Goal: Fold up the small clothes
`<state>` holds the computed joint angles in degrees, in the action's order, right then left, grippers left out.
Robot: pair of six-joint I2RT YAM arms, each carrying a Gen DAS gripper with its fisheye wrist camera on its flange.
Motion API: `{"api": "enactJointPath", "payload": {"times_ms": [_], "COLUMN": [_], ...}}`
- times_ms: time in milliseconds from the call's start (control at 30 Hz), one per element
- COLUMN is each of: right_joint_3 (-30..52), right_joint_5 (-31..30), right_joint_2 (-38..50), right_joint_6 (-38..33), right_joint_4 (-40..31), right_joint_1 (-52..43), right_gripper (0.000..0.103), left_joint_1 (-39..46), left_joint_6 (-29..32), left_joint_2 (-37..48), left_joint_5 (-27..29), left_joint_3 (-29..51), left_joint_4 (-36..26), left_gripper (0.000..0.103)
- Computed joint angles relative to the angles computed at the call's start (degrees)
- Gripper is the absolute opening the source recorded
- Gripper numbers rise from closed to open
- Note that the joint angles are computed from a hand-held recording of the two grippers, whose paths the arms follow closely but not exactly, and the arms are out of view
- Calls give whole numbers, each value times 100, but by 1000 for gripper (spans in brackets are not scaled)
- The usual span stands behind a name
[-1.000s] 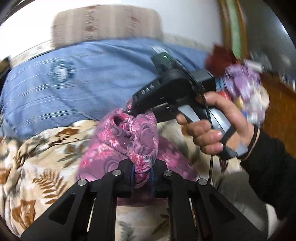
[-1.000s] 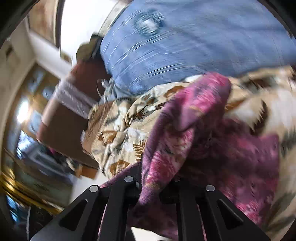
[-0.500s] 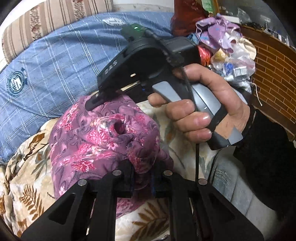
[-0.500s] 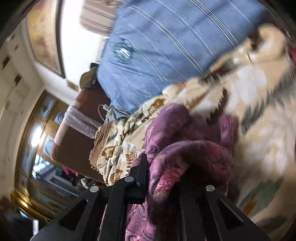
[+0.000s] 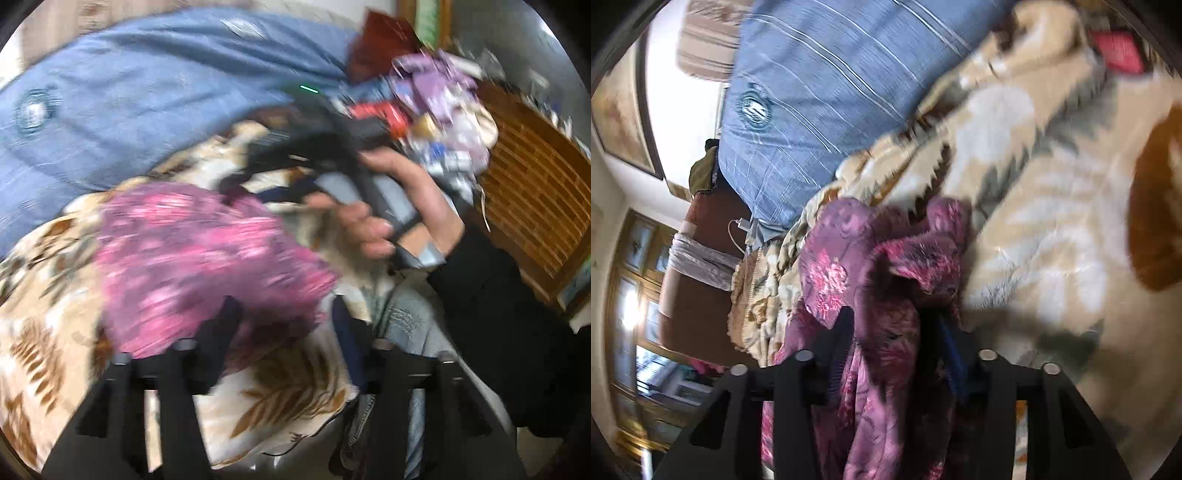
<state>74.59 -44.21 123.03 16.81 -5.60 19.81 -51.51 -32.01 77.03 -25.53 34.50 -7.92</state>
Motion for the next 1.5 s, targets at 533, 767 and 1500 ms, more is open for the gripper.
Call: {"api": "enactJointPath", "payload": {"times_ms": [533, 767, 1500], "right_joint_3": [-3032, -3350, -3630], "right_joint_5": [2012, 2410, 2200], "right_joint_2": [-2051, -2438, -2654], "right_joint_6": [904, 746, 937], "right_joint_4": [1936, 1910, 2203], "right_joint_1": [995, 951, 897], "right_gripper": [23, 10, 60], "left_joint_1": [286, 523, 1361], "left_joint_6": [26, 170, -703], "left_joint_2": [825, -11, -3686], "left_joint_5": [-1348, -829, 1053], "left_joint_3": [-267, -1021, -2335], "left_joint_4": [-135, 487, -704], "left_gripper": [66, 14, 62]}}
